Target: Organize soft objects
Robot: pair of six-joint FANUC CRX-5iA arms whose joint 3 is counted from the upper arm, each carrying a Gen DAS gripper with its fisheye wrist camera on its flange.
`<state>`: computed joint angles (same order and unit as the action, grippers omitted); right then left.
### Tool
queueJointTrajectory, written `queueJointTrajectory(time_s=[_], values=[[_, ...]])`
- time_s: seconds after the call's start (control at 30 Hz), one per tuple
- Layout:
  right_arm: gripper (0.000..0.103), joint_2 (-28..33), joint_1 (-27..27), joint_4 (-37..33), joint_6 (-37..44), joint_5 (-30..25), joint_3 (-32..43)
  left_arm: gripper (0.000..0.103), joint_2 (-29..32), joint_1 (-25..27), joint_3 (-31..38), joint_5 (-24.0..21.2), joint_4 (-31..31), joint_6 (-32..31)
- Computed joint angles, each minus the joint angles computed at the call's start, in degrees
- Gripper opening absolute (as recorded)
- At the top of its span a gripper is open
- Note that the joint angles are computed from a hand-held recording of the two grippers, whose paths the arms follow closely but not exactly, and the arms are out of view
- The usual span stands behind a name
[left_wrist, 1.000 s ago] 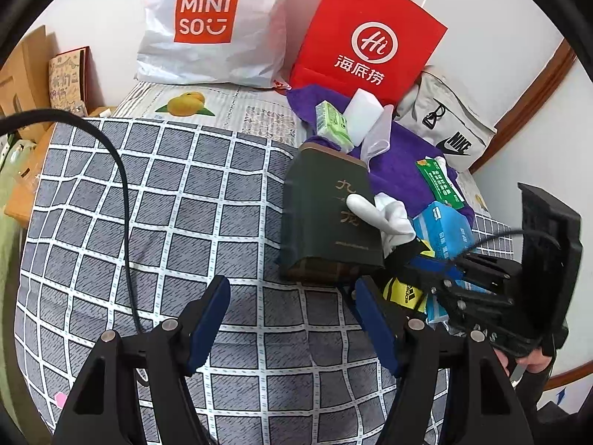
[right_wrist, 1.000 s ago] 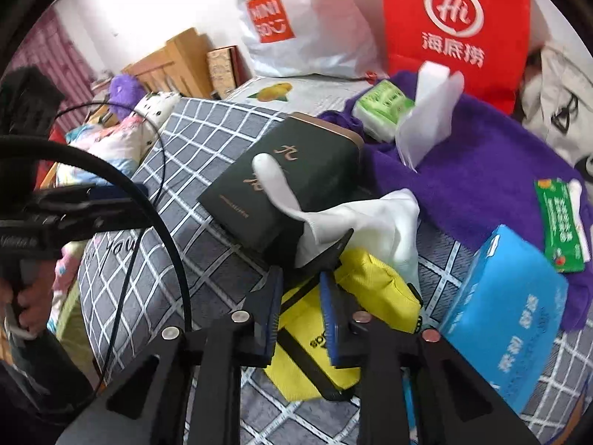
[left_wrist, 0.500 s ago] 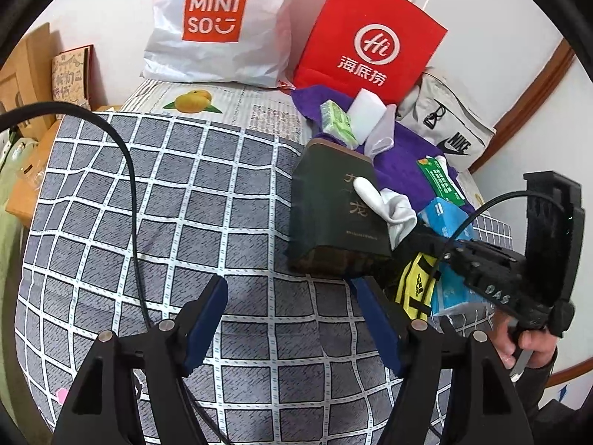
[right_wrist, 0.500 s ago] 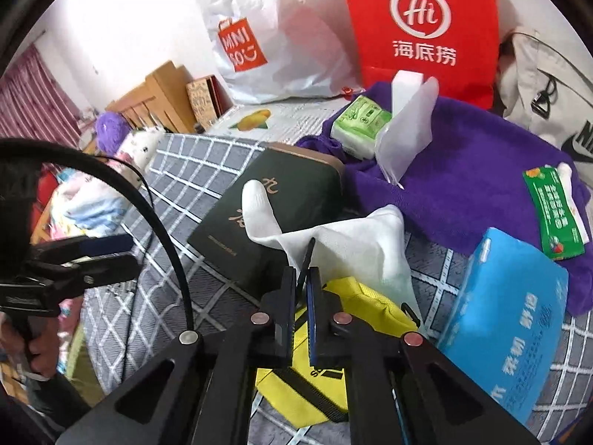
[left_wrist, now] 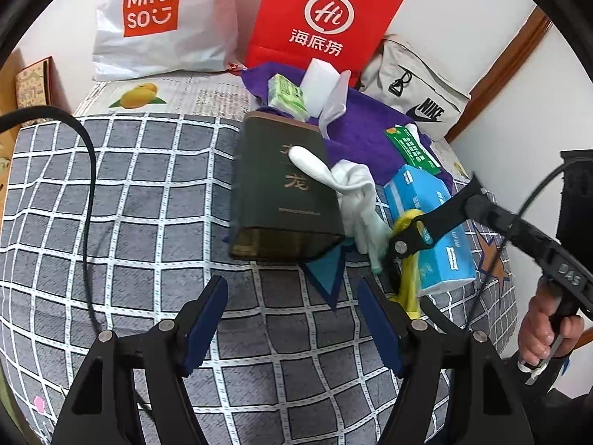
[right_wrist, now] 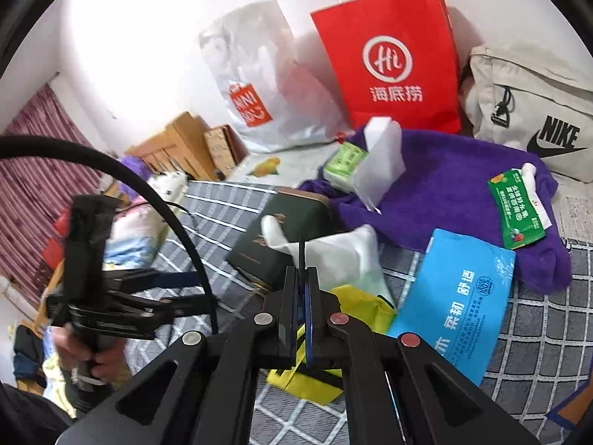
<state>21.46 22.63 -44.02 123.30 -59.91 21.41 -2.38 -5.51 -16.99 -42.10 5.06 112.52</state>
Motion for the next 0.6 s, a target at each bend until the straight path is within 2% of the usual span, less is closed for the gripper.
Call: queueJointTrajectory(time_s=[0.17, 0.47, 0.6], values=[[0.003, -1.95, -1.17, -2.34, 2.71, 0.37, -0.82, 0.071, 1.09, -0.24, -0.27, 0.89, 2.60, -3.07], [0.003, -5.27, -4.64, -1.28, 2.75, 3.36, -4.73, 0.071, 7.55, -2.06, -0.65, 5.11, 14.50, -15.59], [0.003, -5.99, -6.61, -1.85, 2.50, 4.55, -5.79, 0.070, 10.26, -3.20, 1.47, 5.43, 13.14, -14.04]])
